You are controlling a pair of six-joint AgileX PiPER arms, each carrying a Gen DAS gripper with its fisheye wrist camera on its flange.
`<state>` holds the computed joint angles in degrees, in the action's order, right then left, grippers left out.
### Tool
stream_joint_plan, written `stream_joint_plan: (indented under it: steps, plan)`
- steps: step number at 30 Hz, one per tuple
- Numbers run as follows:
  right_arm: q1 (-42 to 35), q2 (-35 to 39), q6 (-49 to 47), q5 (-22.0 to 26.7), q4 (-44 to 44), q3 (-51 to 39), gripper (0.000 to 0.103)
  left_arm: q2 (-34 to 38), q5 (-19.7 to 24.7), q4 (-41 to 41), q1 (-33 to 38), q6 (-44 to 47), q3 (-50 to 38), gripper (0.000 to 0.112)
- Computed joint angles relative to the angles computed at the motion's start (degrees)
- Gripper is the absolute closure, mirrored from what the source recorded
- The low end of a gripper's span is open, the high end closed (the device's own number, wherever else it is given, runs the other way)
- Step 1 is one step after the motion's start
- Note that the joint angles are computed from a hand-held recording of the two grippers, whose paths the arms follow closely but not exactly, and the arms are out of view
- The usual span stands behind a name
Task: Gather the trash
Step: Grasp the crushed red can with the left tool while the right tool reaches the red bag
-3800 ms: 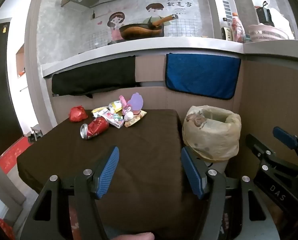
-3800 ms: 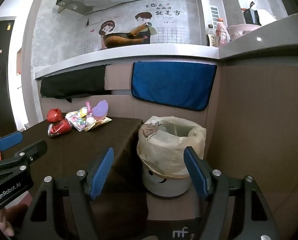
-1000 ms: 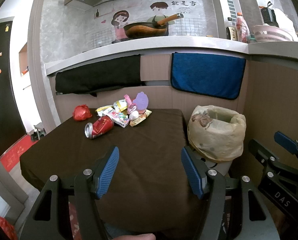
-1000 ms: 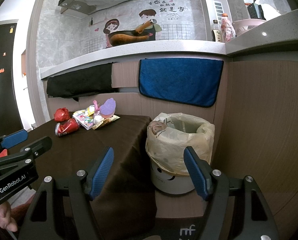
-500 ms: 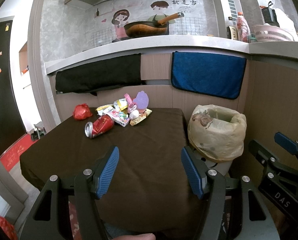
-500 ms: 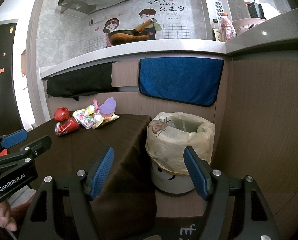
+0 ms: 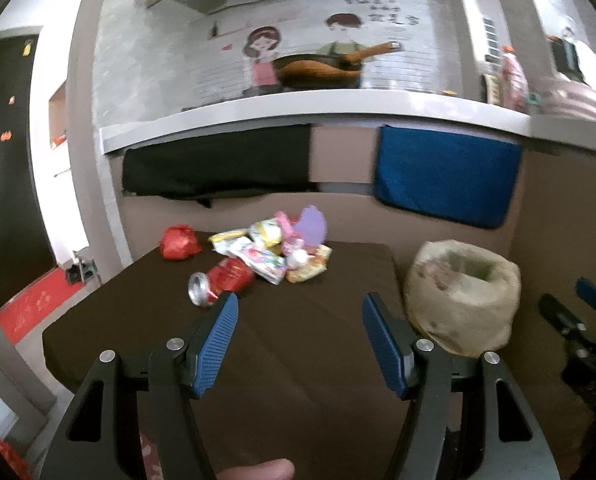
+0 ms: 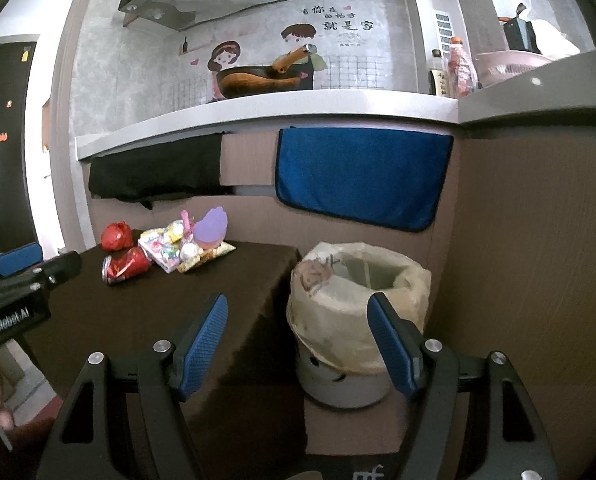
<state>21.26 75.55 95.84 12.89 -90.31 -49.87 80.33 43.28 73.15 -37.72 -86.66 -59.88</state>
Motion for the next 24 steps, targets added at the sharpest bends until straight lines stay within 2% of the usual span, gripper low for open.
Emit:
stream_joint_plan:
  steps: [5, 8, 9, 13, 17, 19, 24]
  plan:
    - [0.9, 6.6, -8.4, -0.5, 7.1, -9.2, 0.033, 1.2, -9.6, -1.9, 13.9, 6.3, -1.8, 0.047]
    - [2.3, 11.5, -15.1, -0.1, 12.2, -15.3, 0.033, 3.7, -12.5, -2.7, 19.9, 10.2, -3.7, 0.047]
    - [2.6, 13.3, -18.3, -0.3, 14.9, -17.5, 0.033, 4.5, -15.1, -6.8, 23.1, 15.4, -4.8, 0.048]
    - [2.6, 21.6, -40.8, -0.5, 36.7, -27.9, 0.033, 10.0, -25.0, -29.6, 32.4, 38.3, -9.6, 0.047]
    - [1.9, 30.8, -63.2, 1.9, 59.6, -39.5, 0.033, 15.8, -30.3, -51.9, 38.0, 61.2, -14.6, 0.047]
    - [1.6, 35.4, -70.2, 4.4, 66.6, -45.7, 0.033, 18.7, -31.0, -63.3, 39.9, 72.4, -17.6, 0.047]
    - [0.9, 45.6, -79.9, 11.6, 77.0, -60.5, 0.033, 28.8, -24.6, -91.1, 46.4, 99.6, -31.3, 0.047]
